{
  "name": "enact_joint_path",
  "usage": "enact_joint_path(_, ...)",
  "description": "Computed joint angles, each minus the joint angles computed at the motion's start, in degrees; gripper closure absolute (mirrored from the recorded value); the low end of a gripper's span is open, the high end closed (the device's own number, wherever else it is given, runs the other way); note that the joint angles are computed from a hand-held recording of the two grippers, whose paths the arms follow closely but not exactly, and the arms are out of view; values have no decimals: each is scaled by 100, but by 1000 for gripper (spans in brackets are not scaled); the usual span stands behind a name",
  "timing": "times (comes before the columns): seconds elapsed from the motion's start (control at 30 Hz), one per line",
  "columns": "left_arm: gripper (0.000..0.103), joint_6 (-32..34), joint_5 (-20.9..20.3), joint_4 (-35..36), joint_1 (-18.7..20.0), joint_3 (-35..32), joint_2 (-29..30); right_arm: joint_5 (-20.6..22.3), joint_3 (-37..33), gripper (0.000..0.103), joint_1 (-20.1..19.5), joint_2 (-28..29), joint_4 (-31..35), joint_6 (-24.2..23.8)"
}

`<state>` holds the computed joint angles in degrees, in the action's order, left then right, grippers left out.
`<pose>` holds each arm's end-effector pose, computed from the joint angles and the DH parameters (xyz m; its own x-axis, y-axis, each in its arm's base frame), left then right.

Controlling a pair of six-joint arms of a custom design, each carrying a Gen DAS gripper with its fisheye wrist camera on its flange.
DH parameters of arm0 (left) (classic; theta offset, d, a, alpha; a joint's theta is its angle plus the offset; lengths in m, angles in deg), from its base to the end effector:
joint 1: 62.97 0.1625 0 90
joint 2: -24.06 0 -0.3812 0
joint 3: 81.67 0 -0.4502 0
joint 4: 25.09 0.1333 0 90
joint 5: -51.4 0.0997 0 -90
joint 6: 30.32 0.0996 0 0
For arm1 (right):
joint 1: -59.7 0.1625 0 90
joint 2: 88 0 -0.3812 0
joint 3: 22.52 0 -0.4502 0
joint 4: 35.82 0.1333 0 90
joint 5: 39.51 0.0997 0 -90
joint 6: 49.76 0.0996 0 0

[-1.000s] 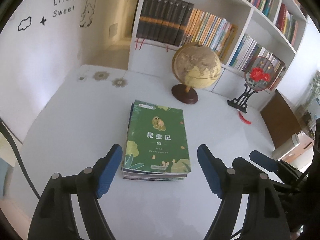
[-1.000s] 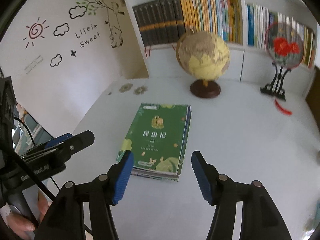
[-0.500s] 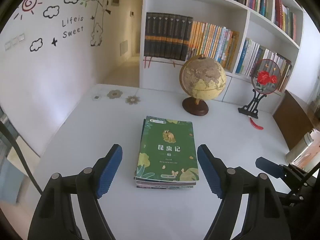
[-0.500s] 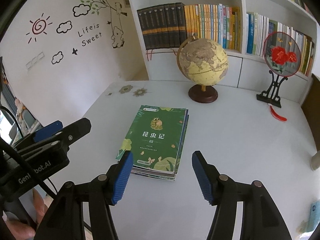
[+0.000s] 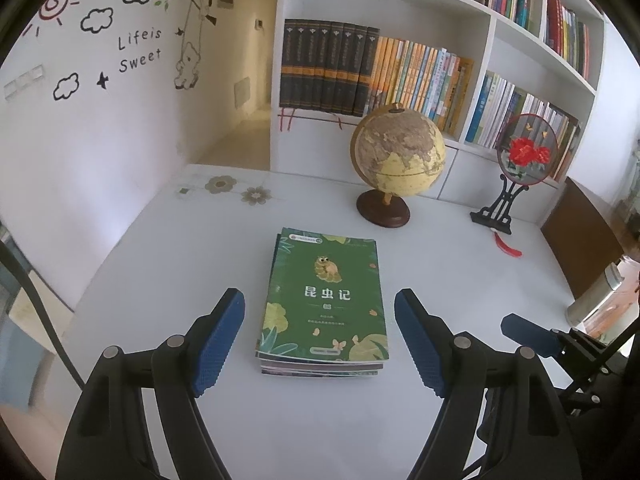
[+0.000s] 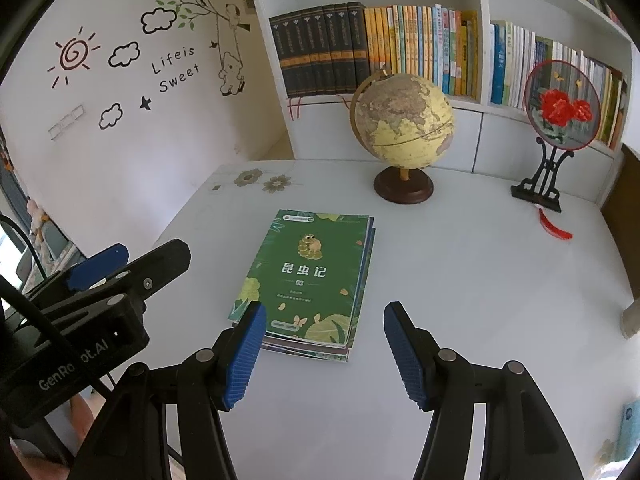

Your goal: Organize books

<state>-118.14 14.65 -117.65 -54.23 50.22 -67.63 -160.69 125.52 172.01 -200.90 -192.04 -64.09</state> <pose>-0.3384 -0.2676 0.1449 -0.7672 -0.0949 -0.6344 0.4222 0.6698 -0.6108 0.2082 -0.2920 0.2330 -0.7847 -0.2712 0.5574 -0.5360 0.7485 -0.3904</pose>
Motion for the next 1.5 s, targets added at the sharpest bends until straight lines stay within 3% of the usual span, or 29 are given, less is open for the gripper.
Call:
enact_joint_path(0.63,27,399,-124,-589,168,61,166,171,-5,44,-321,-23,241,272)
enact_joint_path(1.5,27,792,-206,-1083,420,112,205,274,-95,44,-515,167,210,292)
